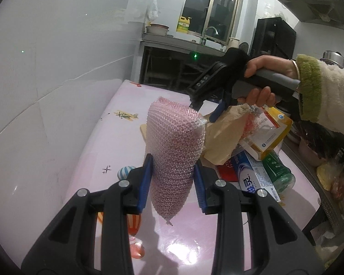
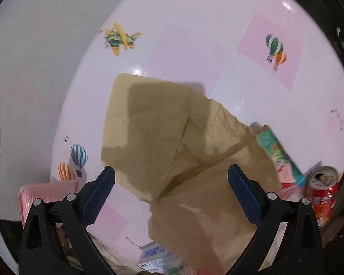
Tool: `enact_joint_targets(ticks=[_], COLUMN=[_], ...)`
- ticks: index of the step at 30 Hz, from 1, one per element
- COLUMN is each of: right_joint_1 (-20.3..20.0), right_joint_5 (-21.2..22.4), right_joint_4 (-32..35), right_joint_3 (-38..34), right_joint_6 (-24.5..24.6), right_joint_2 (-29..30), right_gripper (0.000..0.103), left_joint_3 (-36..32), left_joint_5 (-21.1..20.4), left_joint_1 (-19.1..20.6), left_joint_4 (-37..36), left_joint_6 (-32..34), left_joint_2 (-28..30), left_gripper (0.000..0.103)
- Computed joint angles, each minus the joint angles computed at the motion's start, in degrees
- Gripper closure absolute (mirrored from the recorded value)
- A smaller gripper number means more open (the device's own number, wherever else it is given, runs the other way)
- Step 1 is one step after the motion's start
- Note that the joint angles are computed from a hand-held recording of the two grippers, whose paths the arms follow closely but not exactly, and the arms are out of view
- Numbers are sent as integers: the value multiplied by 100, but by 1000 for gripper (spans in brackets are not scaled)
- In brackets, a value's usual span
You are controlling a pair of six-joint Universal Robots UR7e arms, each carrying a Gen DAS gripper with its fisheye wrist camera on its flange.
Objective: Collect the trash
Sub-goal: 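Grasp the brown paper with the right tool while the left tool holds the sponge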
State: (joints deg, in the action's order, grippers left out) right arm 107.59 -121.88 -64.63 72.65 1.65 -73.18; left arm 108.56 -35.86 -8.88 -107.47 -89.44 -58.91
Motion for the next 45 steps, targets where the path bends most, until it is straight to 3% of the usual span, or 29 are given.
enact_joint_targets(ticks=[4, 9, 16, 19, 25, 28, 29, 30, 37, 45], right_joint_1=[-80, -147, -121, -35, 86, 106, 100, 75, 161, 274], right_joint_5=[47, -242, -438, -604, -950, -1058, -1046, -957, -381, 1252], right_joint_4=[21, 11, -177, -263, -298, -347, -362, -364, -828, -1648], right_joint_3=[118, 474, 841, 1021, 1209, 1218, 1214, 1189, 1173, 512], right_joint_6=[130, 290, 200, 153, 243, 300, 319, 351, -35, -888], right_joint_2=[47, 0, -185, -291, -509, -562, -580, -610, -953, -1562], right_gripper=[7, 7, 7, 16, 47, 66, 80, 94, 97, 97], left_joint_3=[24, 63, 132, 167, 186, 174, 156, 138, 14, -173], left_joint_5=[5, 6, 15, 7, 6, 6, 6, 9, 65, 158], left_joint_1=[-30, -47, -29, -20, -19, -21, -25, -29, -77, -135], left_joint_4=[-38, -97, -258, -341, -382, -337, -278, -222, 163, 301], left_joint_6=[-24, -53, 54, 98, 147, 145, 118, 101, -78, -40], left_joint_2=[1, -14, -43, -47, -60, -59, -56, -52, -40, 75], left_gripper=[71, 71, 71, 71, 71, 71, 71, 71, 71, 71])
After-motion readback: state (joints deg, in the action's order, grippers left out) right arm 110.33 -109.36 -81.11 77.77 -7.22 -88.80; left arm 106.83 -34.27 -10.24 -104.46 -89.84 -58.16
